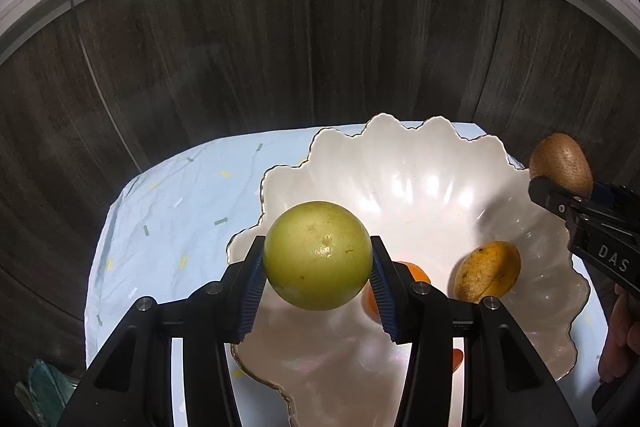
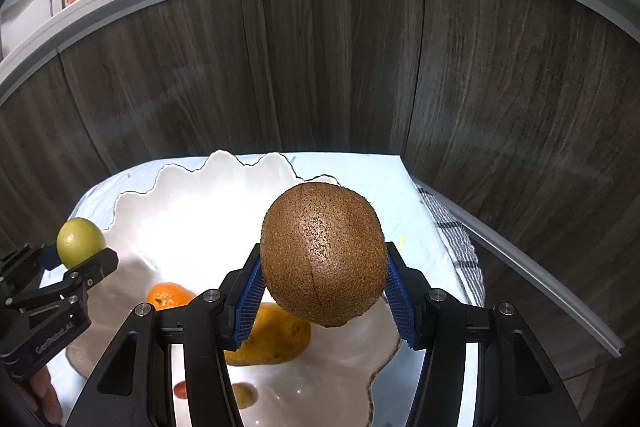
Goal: Organize fruits
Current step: 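Open both tools to drop the green fruit and kiwi into the bowl, then withdraw both tools toward the longan and the dark plum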
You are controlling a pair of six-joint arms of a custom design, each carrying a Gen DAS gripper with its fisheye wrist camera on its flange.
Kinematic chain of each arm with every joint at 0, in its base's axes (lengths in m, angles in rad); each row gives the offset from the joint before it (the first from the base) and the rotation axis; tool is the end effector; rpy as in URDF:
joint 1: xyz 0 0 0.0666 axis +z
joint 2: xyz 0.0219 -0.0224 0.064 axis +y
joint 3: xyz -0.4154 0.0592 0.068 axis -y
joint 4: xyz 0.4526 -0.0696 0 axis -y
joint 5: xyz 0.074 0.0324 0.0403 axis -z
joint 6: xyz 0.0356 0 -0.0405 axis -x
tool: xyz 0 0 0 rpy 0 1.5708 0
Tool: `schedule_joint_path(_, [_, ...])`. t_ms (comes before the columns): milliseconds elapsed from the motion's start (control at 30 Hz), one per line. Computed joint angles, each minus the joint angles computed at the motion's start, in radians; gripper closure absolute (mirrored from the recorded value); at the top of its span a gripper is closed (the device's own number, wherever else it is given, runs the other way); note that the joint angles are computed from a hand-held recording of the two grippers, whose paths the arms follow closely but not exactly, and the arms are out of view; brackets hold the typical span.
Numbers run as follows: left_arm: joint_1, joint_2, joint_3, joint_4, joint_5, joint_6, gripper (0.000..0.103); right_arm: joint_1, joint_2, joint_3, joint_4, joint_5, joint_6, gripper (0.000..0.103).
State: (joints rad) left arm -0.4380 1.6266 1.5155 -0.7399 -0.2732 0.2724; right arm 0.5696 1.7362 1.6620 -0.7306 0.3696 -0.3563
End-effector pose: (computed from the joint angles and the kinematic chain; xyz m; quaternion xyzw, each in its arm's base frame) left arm 0.5781 -0.2606 0.4098 0.0289 0.9280 -0.0018 0.3714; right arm 0.5822 0.3571 0.4182 -0.0288 0.9139 0.0116 0.4048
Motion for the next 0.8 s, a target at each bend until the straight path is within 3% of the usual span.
schedule_joint_path(133, [0.005, 0.009, 0.010, -0.017, 0.017, 0.004, 0.055, -0.006, 0.020, 0.026, -0.034, -0.018, -0.004, 0.046])
schedule_joint_path(200, [0.004, 0.006, 0.006, -0.011, 0.003, 0.005, 0.037, -0.007, 0.025, 0.032, -0.040, -0.018, 0.000, 0.042])
schedule_joint_path(267, [0.001, -0.006, -0.009, 0.018, -0.010, -0.004, 0.028, 0.000, 0.018, 0.025, -0.019, 0.022, 0.014, 0.020])
schedule_joint_path(300, [0.000, -0.008, -0.010, 0.021, -0.014, -0.009, 0.028, 0.003, 0.014, 0.021, -0.008, 0.039, 0.020, 0.017])
schedule_joint_path(367, [0.000, -0.010, -0.009, 0.020, -0.016, -0.012, 0.027, 0.006, 0.006, 0.016, 0.006, 0.053, 0.028, 0.017])
schedule_joint_path(600, [-0.005, -0.036, -0.028, 0.037, -0.061, -0.002, 0.006, 0.015, -0.014, -0.004, 0.023, 0.057, 0.021, 0.016])
schedule_joint_path(800, [-0.005, -0.063, -0.042, 0.036, -0.074, 0.008, 0.005, 0.031, -0.039, -0.021, 0.036, 0.066, 0.020, 0.016])
